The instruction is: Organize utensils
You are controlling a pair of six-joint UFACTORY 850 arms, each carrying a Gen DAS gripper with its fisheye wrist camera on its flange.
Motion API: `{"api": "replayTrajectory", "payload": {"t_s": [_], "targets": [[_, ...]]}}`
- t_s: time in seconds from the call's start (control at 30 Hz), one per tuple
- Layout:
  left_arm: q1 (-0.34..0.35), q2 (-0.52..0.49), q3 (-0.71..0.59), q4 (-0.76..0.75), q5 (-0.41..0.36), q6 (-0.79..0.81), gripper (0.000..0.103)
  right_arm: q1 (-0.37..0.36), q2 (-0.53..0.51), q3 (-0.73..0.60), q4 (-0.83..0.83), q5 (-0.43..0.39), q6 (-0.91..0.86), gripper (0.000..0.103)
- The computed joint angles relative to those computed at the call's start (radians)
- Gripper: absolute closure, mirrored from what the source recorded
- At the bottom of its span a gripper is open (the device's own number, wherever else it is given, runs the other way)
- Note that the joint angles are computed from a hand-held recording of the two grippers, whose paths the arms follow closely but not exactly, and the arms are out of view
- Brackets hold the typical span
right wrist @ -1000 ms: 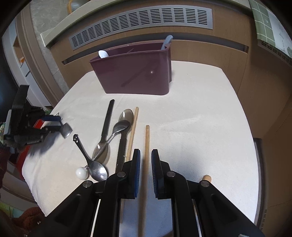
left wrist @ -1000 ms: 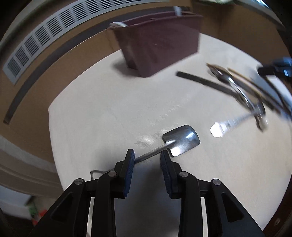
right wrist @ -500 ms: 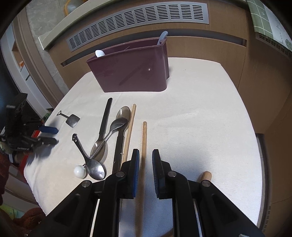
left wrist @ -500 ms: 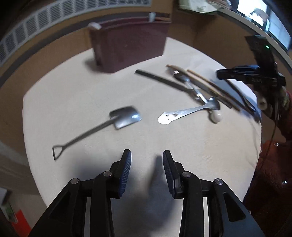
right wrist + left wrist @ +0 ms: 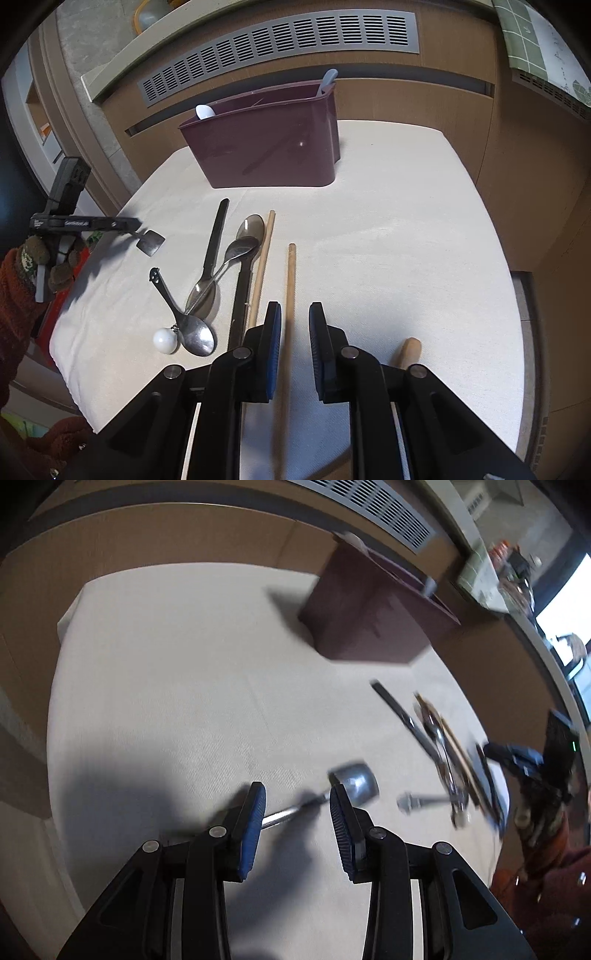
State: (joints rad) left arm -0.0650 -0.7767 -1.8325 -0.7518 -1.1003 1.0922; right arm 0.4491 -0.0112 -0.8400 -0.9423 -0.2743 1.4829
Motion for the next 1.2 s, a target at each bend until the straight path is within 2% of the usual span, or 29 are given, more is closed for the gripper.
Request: {"api": "replayTrajectory", "payload": {"t_s": [0.1, 0.23, 0.37, 0.47, 0.57, 0.67, 0.77, 0.9, 1.07, 1.2], "targets": [[-0.009, 0.124, 0.178, 0.032, 0.06, 0.117, 0.066, -0.009, -0.015, -0.003, 0.049, 0.011, -0.044, 0.086], [-0.045, 0.285, 0.419, 0.01, 0.183, 0.213, 0.064, -0.004, -0.036, -0.015, 0.093, 0.033, -0.105, 0.085], [-0.087, 0.376, 0.54, -0.019, 0.332, 0.187, 0.058, 0.011, -0.062, -0.039, 0.132, 0.01, -0.168, 0.085], [-0.122, 0.389, 0.557, -0.018, 0.405, 0.126, 0.058, 0.021, -0.101, -0.075, 0.15, -0.061, -0.196, 0.085], [-0.134, 0.37, 0.53, -0.012, 0.419, 0.089, 0.057, 0.021, -0.136, -0.113, 0.132, -0.105, -0.199, 0.087], [-0.156, 0.338, 0.485, 0.025, 0.437, 0.037, 0.057, 0.028, -0.172, -0.157, 0.114, -0.144, -0.237, 0.098], [-0.18, 0.312, 0.45, 0.077, 0.468, -0.021, 0.057, 0.024, -0.176, -0.17, 0.095, -0.113, -0.219, 0.098], [-0.206, 0.282, 0.4, 0.178, 0.493, -0.107, 0.057, 0.037, -0.151, -0.159, -0.058, -0.104, -0.054, 0.098], [-0.201, 0.268, 0.373, 0.233, 0.463, -0.119, 0.057, 0.046, -0.114, -0.136, -0.141, -0.133, 0.038, 0.098], [-0.172, 0.258, 0.363, 0.181, 0.435, -0.097, 0.055, 0.031, -0.087, -0.107, -0.14, -0.117, 0.067, 0.098]]}}
